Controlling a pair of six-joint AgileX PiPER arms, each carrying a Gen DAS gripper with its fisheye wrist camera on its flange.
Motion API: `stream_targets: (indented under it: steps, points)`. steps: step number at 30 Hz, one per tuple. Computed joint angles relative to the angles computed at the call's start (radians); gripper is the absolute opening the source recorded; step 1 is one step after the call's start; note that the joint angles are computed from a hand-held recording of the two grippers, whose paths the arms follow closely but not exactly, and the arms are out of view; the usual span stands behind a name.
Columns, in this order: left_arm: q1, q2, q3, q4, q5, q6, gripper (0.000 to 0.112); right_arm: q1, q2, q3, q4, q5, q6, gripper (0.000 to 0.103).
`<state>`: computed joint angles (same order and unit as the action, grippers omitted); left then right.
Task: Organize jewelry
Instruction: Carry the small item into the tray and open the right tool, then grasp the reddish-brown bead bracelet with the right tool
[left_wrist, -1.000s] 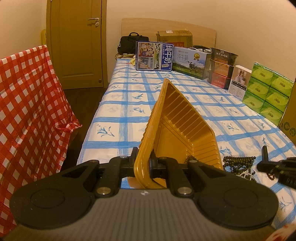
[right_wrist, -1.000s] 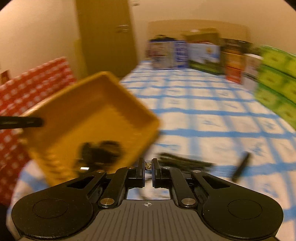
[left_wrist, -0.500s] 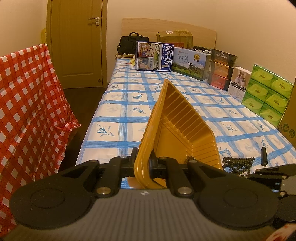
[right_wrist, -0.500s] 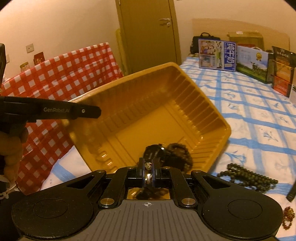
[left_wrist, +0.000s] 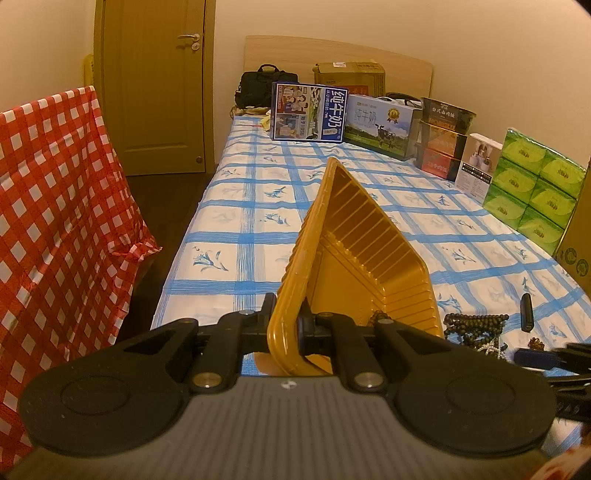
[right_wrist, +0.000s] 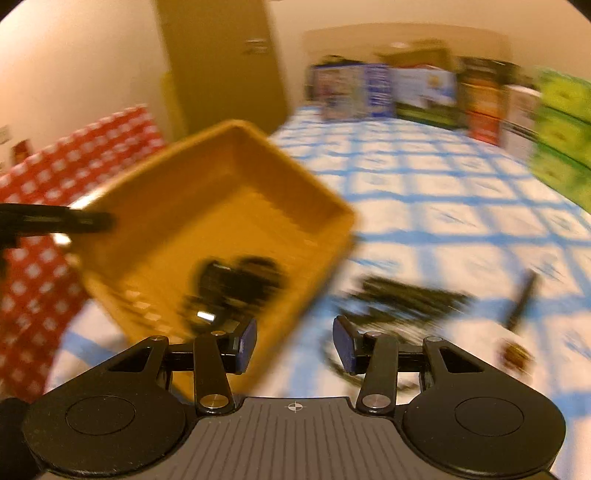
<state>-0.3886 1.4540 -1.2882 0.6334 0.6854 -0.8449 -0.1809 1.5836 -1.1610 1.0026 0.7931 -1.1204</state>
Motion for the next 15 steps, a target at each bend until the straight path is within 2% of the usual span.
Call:
stream_targets:
  steps: [6,15]
  points:
    - [0.000,0.000,0.000,0.000,0.000,0.001,0.009,-0.136,0.017,0.013,-0.106,-0.096,0.080,0.046]
    - [-0.001,0.000,0.000,0.001,0.001,0.000,0.009,-0.211,0.105,-0.066,-0.157,-0.134,0.070,0.046]
